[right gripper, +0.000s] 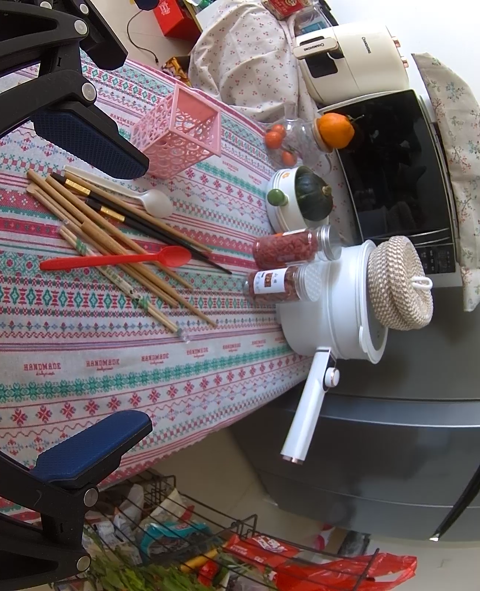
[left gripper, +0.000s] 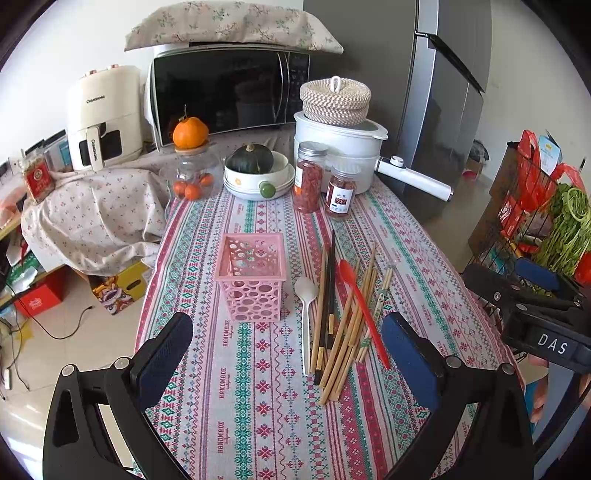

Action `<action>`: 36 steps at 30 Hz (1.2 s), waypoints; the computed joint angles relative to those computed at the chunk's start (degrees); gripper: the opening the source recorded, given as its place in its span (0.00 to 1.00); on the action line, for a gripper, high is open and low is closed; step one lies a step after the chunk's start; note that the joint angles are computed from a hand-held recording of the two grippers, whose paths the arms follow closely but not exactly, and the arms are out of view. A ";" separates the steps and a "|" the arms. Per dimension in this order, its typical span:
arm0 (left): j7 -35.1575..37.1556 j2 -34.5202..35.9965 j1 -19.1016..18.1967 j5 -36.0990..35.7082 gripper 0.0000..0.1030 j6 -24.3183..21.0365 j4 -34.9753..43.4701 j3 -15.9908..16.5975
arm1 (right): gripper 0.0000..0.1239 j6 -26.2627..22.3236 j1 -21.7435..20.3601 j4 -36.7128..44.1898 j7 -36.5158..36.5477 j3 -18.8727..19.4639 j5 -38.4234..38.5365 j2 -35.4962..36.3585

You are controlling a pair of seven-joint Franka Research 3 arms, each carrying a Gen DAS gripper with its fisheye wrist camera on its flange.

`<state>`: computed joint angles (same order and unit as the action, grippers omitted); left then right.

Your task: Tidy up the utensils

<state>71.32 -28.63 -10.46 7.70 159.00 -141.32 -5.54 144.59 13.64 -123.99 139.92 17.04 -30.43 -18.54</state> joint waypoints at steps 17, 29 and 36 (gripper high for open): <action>0.26 0.08 0.07 -0.13 1.00 -0.17 0.22 0.00 | 0.83 -0.18 0.35 0.09 -0.22 -0.23 0.75 0.22; 0.64 0.05 -0.01 -0.21 1.00 -0.13 0.16 0.12 | 0.83 -0.40 0.61 0.39 -0.93 -0.65 1.89 0.60; 6.28 2.75 -3.79 -5.64 1.00 0.54 1.64 4.01 | 0.83 -0.36 1.26 0.50 -2.73 -1.97 4.87 1.70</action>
<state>77.60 -25.89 -14.25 2.06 159.54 -139.68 -1.53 144.23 14.90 -123.50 137.19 15.07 -25.56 -16.84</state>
